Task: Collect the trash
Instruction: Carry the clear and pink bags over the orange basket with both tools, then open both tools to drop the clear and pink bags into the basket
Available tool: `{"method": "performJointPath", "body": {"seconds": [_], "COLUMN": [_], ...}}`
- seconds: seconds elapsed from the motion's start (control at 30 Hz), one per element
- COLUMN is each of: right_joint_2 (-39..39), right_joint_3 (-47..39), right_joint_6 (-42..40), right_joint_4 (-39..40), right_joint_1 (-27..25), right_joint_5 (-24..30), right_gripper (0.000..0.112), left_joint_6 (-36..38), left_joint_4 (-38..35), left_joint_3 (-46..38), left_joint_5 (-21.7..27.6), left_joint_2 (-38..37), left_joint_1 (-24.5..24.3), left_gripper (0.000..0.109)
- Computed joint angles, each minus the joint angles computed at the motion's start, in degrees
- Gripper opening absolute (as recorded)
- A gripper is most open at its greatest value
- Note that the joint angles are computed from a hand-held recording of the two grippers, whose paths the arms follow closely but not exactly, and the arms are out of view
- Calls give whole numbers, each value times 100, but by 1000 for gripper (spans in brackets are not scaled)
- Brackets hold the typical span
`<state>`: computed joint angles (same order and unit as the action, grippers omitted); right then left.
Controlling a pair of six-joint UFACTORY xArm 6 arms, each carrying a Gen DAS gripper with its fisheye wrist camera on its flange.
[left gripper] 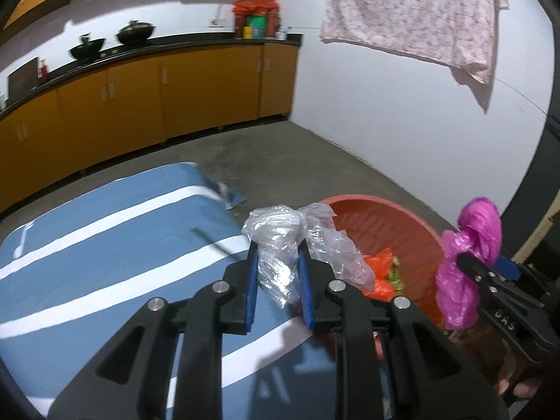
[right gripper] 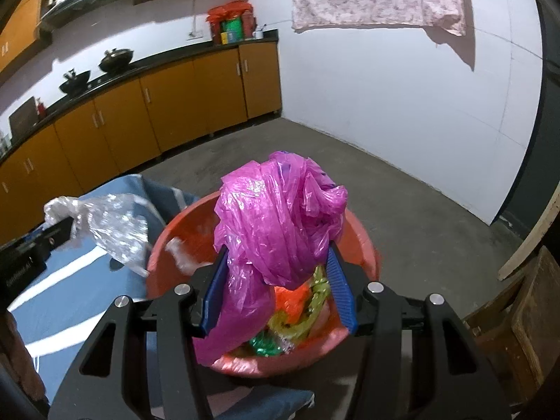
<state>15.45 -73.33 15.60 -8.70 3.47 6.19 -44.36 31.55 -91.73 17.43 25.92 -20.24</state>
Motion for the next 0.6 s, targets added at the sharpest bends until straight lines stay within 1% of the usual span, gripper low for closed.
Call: {"method": "performJointPath", "body": {"seconds": [0.13,0.27,0.37,0.6], "right_joint_2": [192,291,402,600], "right_joint_3": [-171,-225,-356,-646], "right_joint_6": [175,156,-80,-642], "right_joint_4": [-87,34,385,1058], "right_joint_1": [-36,-48,-27,-13], "right_joint_5": [13,-1,38,82], "right_gripper": [54,54,54,54], "left_joint_6": [562,1027,1334,1872], "left_joint_4": [-522,-1088,-1426,-1932], "left_joint_3": [-742,-1280,-1551,-2091], "left_joint_5": [134,270,338,486], "left_joint_2": [604,1088,1327,1746], "left_joint_1": [-140,-210,-234,-286], "left_gripper": [22,22,22,22]}}
